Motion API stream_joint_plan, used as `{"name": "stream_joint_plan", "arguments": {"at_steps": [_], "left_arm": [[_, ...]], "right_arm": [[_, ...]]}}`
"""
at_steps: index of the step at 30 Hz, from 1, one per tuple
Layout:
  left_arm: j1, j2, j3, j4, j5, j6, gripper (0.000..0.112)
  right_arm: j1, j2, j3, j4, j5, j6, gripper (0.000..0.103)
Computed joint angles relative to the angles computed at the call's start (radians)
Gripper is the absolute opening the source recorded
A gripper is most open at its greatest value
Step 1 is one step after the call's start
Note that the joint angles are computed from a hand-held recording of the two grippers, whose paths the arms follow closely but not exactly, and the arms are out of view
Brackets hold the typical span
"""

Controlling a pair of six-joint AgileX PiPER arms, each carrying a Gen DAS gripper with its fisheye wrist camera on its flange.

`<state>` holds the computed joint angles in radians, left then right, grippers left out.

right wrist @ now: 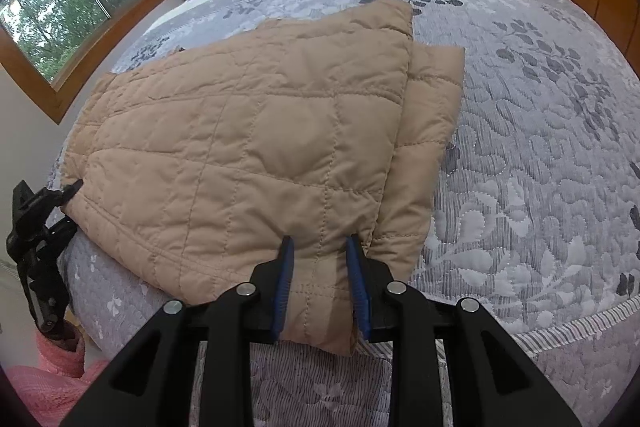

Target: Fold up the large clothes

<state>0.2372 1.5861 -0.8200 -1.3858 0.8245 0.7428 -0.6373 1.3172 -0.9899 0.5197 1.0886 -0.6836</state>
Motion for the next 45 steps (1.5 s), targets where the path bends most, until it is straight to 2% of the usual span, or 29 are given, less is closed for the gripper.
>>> {"name": "stream_joint_plan", "arguments": {"at_steps": [2, 6, 7, 9, 11, 13, 18, 24, 28, 32, 38, 45], "left_arm": [[-0.035, -0.014, 0.003, 0.006, -0.048, -0.010, 0.023], [-0.044, -0.025, -0.017, 0.038, -0.047, -0.066, 0.016], [-0.057, -0.053, -0.027, 0.079, -0.082, -0.087, 0.014], [-0.162, -0.147, -0.054, 0.227, -0.221, -0.185, 0.013], [-0.225, -0.218, -0.071, 0.306, -0.273, -0.225, 0.013], [-0.268, -0.253, -0.098, 0.370, -0.293, -0.263, 0.013], [-0.464, -0.294, -0.207, 0.612, -0.353, -0.389, 0.013], [-0.682, -0.268, -0.303, 0.822, -0.348, -0.467, 0.013], [-0.786, -0.170, -0.414, 0.918, -0.292, -0.514, 0.013], [-0.838, -0.087, -0.467, 0.935, -0.266, -0.505, 0.013], [-0.820, 0.039, -0.535, 0.864, -0.173, -0.425, 0.015], [-0.830, 0.139, -0.563, 0.839, -0.150, -0.373, 0.016]], "right_arm": [[-0.011, 0.004, 0.006, 0.014, 0.002, -0.016, 0.028], [-0.015, 0.010, 0.007, 0.021, 0.004, -0.018, 0.028], [-0.014, 0.012, 0.003, 0.019, 0.006, -0.016, 0.028], [-0.015, 0.014, -0.005, 0.014, 0.013, -0.010, 0.028], [-0.018, 0.020, -0.014, 0.012, 0.022, -0.008, 0.028], [-0.024, 0.030, -0.029, 0.010, 0.038, -0.001, 0.028], [-0.028, 0.049, -0.056, 0.008, 0.068, 0.021, 0.028], [-0.030, 0.059, -0.069, 0.003, 0.084, 0.032, 0.028], [-0.024, 0.062, -0.071, 0.003, 0.081, 0.036, 0.028], [-0.035, 0.061, -0.069, 0.010, 0.088, 0.027, 0.028], [-0.032, 0.061, -0.069, 0.007, 0.086, 0.027, 0.028], [-0.030, 0.061, -0.069, 0.005, 0.084, 0.029, 0.028]]}}
